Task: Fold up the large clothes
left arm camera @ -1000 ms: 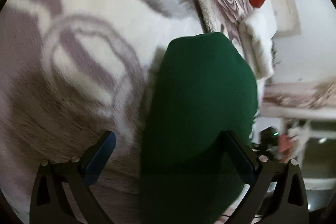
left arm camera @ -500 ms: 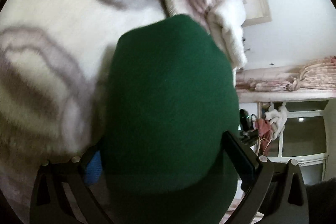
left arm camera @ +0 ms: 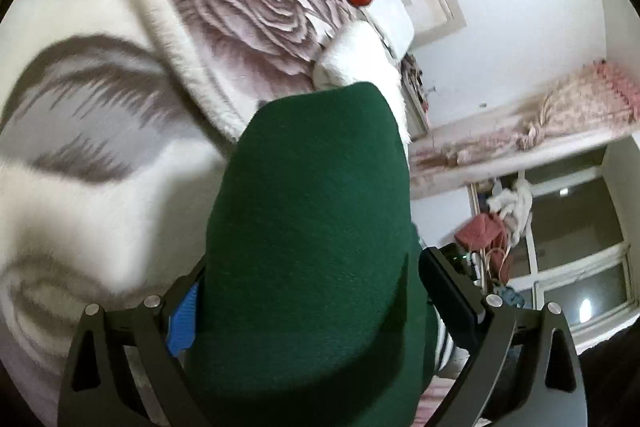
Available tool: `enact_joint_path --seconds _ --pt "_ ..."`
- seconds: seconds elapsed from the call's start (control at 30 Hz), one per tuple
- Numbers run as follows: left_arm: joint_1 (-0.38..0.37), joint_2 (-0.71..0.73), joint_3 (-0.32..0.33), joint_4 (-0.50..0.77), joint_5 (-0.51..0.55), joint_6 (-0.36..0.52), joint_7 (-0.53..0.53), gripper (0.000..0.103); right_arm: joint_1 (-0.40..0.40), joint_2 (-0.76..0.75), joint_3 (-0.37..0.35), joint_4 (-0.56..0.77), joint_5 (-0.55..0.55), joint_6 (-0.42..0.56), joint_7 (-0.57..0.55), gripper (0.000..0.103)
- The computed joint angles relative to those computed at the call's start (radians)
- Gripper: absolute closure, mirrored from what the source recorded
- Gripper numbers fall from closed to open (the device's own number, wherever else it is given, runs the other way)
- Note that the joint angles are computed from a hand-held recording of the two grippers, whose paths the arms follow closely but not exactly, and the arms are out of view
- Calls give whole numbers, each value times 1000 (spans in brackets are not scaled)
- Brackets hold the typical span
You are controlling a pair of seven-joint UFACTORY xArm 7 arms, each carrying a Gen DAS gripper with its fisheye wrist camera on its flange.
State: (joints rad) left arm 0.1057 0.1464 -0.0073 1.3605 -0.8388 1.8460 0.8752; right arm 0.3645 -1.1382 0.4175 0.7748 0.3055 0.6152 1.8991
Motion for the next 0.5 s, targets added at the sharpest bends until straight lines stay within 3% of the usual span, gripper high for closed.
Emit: enact_joint_path --seconds 0.2,0.5 --pt "-29 41 -36 90 -49 52 -34 5 -76 -44 -28 140 -61 201 -3 59" --pt "-143 153 -151 349 -211 70 -160 5 -252 4 -138 432 -163 467 -169 59"
